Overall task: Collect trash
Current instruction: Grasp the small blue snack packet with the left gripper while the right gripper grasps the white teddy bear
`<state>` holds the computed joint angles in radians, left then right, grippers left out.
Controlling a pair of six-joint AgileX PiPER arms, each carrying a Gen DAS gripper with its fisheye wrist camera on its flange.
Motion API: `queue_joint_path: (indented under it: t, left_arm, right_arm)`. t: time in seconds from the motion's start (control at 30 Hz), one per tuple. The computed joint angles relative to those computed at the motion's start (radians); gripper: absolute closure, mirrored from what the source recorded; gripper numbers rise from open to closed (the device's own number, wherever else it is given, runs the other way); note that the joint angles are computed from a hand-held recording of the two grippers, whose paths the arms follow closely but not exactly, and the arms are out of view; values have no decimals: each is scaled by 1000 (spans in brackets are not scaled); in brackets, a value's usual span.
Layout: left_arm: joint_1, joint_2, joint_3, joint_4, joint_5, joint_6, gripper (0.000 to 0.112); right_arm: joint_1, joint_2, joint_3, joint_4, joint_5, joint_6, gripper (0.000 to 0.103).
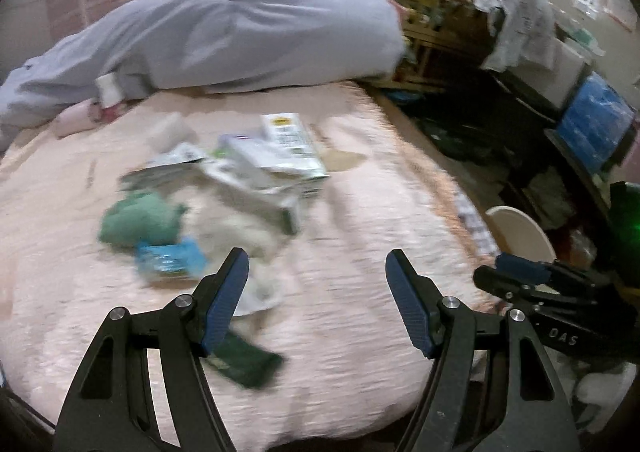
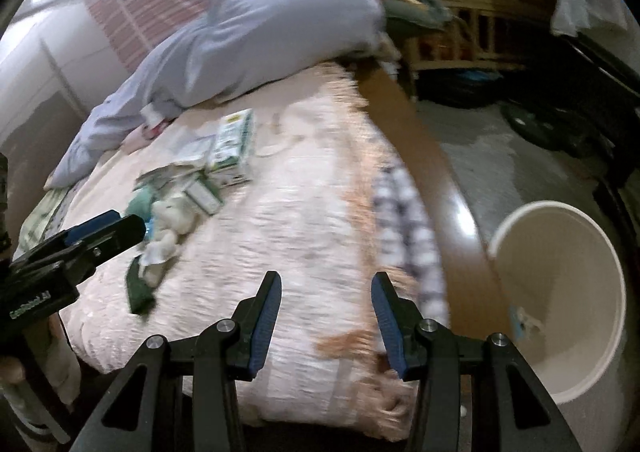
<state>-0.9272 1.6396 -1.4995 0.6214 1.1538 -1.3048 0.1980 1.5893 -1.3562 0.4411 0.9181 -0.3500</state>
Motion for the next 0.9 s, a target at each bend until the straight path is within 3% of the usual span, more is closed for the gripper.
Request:
queue_joint_path:
  t: [0.13,0.43,0.7,0.8,0.9]
  left_arm:
    - [16,-112,140,25,23,-46,42]
    - [100,-355,462,-18,-15,-96,42]
    - [213,-441,585,-65,-94,-73,42]
    - [258,-448,605,-92,-148,-45,42]
    - [319,-421,608,-133,-207,7,42]
  right_arm:
    - [81,34,-34,-7,2,33,58]
    - [252,139,-140,-28,23,91,57]
    - [343,310,-330,15,74,136,56]
    - [367,396,-429,35,108,173,45]
    - [392,486,-522,52,132,206,44]
